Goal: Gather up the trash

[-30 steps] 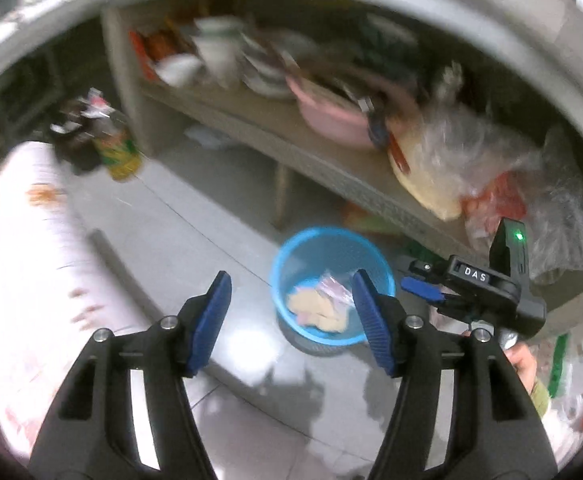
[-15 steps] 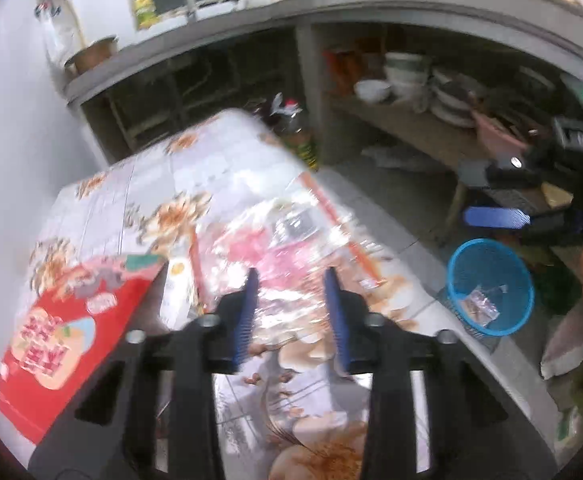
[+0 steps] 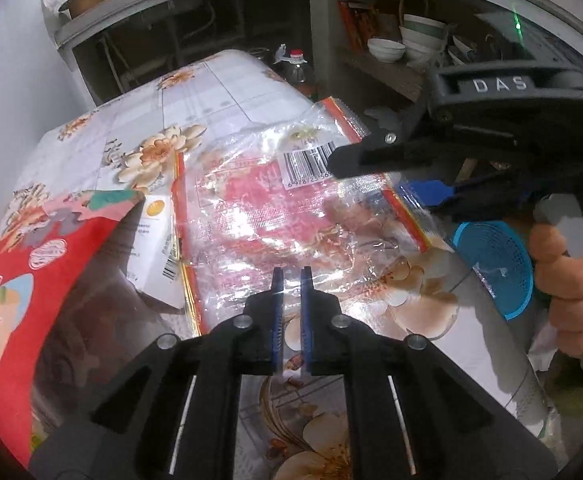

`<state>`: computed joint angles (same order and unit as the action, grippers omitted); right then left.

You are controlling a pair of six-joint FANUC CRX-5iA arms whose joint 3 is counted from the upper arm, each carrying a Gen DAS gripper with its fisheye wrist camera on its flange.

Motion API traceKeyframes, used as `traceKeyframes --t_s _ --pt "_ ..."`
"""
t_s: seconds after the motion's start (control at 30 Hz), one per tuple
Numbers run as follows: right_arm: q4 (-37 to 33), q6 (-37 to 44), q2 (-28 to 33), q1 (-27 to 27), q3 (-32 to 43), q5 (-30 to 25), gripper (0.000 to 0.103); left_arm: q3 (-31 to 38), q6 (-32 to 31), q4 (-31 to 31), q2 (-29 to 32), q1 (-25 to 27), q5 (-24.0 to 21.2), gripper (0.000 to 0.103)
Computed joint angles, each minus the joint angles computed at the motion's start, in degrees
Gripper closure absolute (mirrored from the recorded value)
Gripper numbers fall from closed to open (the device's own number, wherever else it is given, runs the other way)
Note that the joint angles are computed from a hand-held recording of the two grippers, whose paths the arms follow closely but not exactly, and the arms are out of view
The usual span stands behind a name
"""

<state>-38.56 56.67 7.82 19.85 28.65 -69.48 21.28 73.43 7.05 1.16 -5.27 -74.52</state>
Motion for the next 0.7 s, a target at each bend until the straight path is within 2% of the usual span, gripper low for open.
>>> traceKeyframes --t_s 0.2,0.27,0.4,0.47,0.53,0.6,0.7 --pt "-0.88 -0.18 -0.28 0.57 -1.4 0.55 0.075 -0.33 -0.02 1.44 0.82 0.77 -0.63 0.096" --pt "-0.17 -0.98 -0.54 0.97 -1.92 0.54 0.088 -0.18 0.11 1.67 0.68 0.85 -0.79 0.096" --pt "0.2 -1.48 -1.56 1.2 -3.57 1.5 0.096 -1.05 -0.71 4.53 -1.37 2.38 -0.68 0.096" --pt "1.4 -1.92 -2.83 1.71 -4.93 2.51 0.097 -1.52 -2.29 6.84 -3.08 3.76 -1.64 0.091" --pt "1.79 -2.24 -4.12 1.9 -6.38 3.67 0.098 -3.44 -5.69 11.62 -5.73 6.59 -1.69 0.074" --pt "2.62 -2.89 -5.79 2.28 -8.24 4.82 0.098 -5.9 -9.79 15.98 -9.34 10.47 -1.39 0.065" --pt "3.41 -3.77 -7.7 2.81 -10.48 5.86 0.098 -8.17 -13.72 18.95 -13.48 16.32 -0.78 0.052"
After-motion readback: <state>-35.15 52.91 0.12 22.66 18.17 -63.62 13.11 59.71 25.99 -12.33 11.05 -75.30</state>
